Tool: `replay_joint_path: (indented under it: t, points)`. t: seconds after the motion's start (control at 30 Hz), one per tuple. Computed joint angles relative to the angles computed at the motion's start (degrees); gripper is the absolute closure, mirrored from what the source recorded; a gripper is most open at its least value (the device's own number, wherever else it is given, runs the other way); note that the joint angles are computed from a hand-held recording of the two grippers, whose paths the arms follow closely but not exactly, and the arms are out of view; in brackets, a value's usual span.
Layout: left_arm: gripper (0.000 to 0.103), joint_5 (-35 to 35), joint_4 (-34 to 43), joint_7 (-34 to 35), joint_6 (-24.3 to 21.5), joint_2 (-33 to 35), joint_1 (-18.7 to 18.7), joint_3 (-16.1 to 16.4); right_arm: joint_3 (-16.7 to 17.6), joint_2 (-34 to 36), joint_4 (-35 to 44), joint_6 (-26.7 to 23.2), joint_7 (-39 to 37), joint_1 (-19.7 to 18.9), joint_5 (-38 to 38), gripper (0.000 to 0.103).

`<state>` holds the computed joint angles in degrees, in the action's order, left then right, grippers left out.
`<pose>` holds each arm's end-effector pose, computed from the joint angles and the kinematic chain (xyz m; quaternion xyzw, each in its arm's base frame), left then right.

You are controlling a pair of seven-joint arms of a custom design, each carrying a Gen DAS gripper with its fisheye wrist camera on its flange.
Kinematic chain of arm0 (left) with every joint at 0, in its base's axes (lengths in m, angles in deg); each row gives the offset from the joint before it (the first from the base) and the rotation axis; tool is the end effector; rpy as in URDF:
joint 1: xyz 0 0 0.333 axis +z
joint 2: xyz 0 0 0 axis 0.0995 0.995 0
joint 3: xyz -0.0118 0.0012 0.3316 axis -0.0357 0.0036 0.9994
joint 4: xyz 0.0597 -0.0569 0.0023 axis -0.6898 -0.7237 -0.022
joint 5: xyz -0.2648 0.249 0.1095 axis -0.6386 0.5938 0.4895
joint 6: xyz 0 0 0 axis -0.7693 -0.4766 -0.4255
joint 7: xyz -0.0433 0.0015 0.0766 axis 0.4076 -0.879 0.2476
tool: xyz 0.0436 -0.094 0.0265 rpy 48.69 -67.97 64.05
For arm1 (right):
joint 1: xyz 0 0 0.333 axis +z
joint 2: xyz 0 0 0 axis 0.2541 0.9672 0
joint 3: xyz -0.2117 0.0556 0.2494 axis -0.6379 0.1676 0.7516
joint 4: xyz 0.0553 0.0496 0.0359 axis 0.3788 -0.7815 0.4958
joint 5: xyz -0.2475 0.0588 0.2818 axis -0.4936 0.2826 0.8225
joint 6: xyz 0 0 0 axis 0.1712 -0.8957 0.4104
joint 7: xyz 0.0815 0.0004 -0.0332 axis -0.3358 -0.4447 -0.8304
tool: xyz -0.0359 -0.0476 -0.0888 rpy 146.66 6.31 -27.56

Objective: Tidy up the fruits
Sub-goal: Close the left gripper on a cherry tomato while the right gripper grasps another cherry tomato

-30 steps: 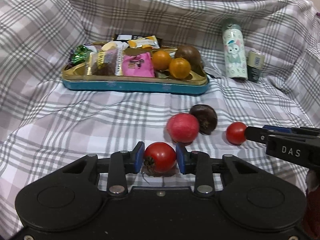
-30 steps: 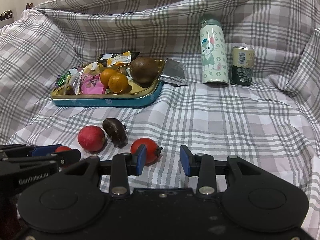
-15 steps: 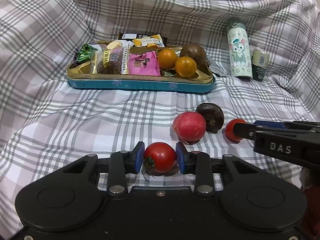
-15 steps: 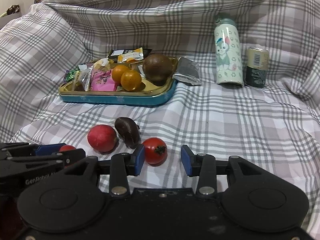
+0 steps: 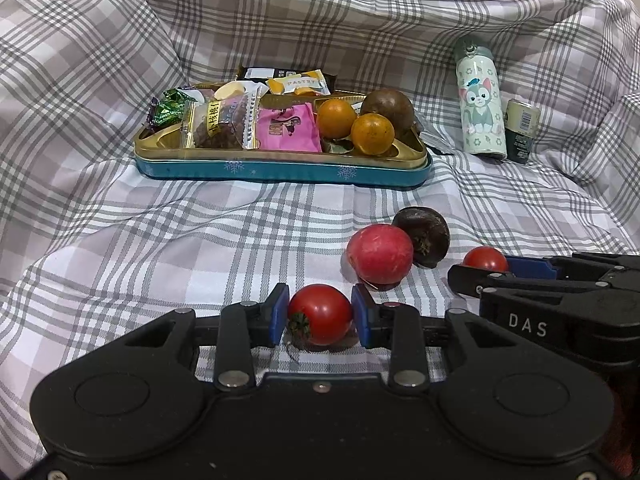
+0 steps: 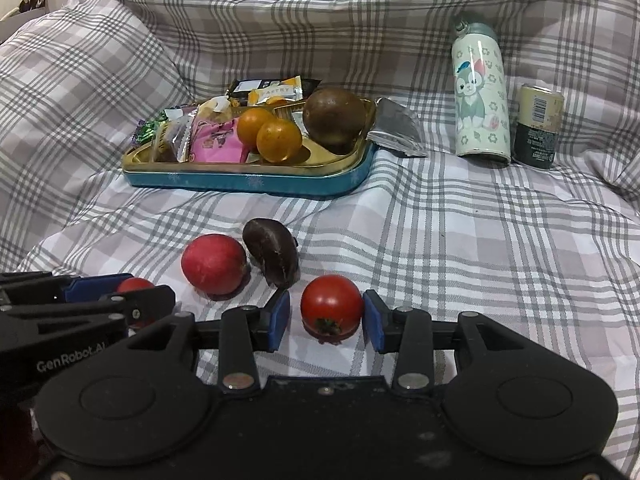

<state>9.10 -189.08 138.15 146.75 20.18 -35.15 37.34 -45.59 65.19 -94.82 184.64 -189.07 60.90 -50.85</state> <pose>0.4593 -0.3569 0.3402 -0.4838 0.7805 -0.3636 0.1566 0.4346 0.4810 0.3342 -0.5502 0.7377 -0.2948 0.2573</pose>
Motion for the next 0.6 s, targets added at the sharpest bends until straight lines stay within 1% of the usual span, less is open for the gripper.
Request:
replay_joint_path:
  t: [0.23, 0.3, 0.33, 0.37, 0.47, 0.6]
  points:
    - [0.060, -0.30, -0.15, 0.62, 0.50, 0.09, -0.36, 0.22, -0.10, 0.70, 0.73, -1.31, -0.96, 0.46, 0.58, 0.061]
    - [0.061, -0.66, -0.19, 0.97, 0.64, 0.08, -0.70, 0.43, -0.16, 0.73, 0.76, -1.95, -0.84, 0.62, 0.70, 0.063]
    - [0.061, -0.72, -0.21, 1.08, 0.72, 0.07, -0.62, 0.32, -0.16, 0.73, 0.74, -2.18, -0.91, 0.63, 0.77, 0.067]
    - [0.061, -0.82, -0.25, 1.16, 0.82, 0.05, -0.55, 0.20, -0.14, 0.75, 0.76, -2.35, -1.03, 0.65, 0.80, 0.069]
    - [0.061, -0.57, -0.50, 1.33, 1.37, 0.00, 0.40, -0.77, -0.11, 0.64, 0.67, -2.74, -0.53, 0.76, 0.78, 0.069]
    - [0.061, -1.65, -0.58, 2.43, 1.76, -0.01, -0.30, -0.40, -0.03, 0.35, 0.47, -3.72, 0.33, 1.00, 0.55, 0.069]
